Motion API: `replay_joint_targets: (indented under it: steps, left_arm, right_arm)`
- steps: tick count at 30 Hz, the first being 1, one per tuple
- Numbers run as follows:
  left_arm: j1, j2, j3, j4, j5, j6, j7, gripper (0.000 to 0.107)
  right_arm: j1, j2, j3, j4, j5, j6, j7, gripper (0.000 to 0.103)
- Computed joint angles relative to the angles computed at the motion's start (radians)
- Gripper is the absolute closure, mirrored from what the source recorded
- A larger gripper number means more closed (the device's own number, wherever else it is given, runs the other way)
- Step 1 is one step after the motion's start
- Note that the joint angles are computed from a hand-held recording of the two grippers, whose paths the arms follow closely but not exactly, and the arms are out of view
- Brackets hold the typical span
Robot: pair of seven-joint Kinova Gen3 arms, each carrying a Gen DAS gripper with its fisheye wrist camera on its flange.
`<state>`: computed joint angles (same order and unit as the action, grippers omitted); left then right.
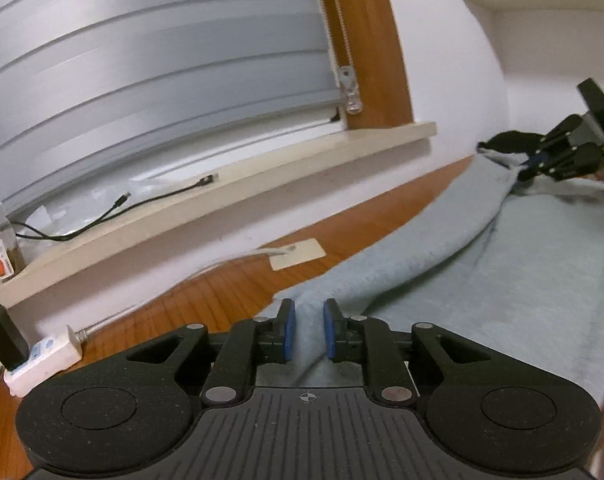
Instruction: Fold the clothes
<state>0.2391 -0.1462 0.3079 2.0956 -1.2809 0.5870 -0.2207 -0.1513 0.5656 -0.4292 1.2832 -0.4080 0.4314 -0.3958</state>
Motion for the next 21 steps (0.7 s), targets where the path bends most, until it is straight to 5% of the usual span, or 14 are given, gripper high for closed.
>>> replay_joint_targets:
  steps: [7, 14, 19, 21]
  left_arm:
    - [-0.035, -0.065, 0.028, -0.008, 0.072, -0.004, -0.059, 0.084]
    - [-0.081, -0.021, 0.013, -0.025, 0.143, -0.029, -0.050, 0.074]
    - [-0.073, 0.042, -0.010, -0.076, 0.185, -0.035, -0.066, 0.062]
    - [-0.057, 0.074, -0.029, -0.110, 0.203, -0.038, -0.080, 0.041]
  right_arm:
    - [0.047, 0.012, -0.053, -0.040, -0.108, 0.044, 0.012, 0.084]
    - [-0.046, 0.036, -0.007, -0.072, -0.083, 0.041, -0.012, 0.074]
    - [-0.071, 0.050, 0.021, -0.104, -0.072, 0.095, -0.081, 0.062]
    - [-0.084, 0.059, 0.043, -0.126, -0.061, 0.142, -0.115, 0.059]
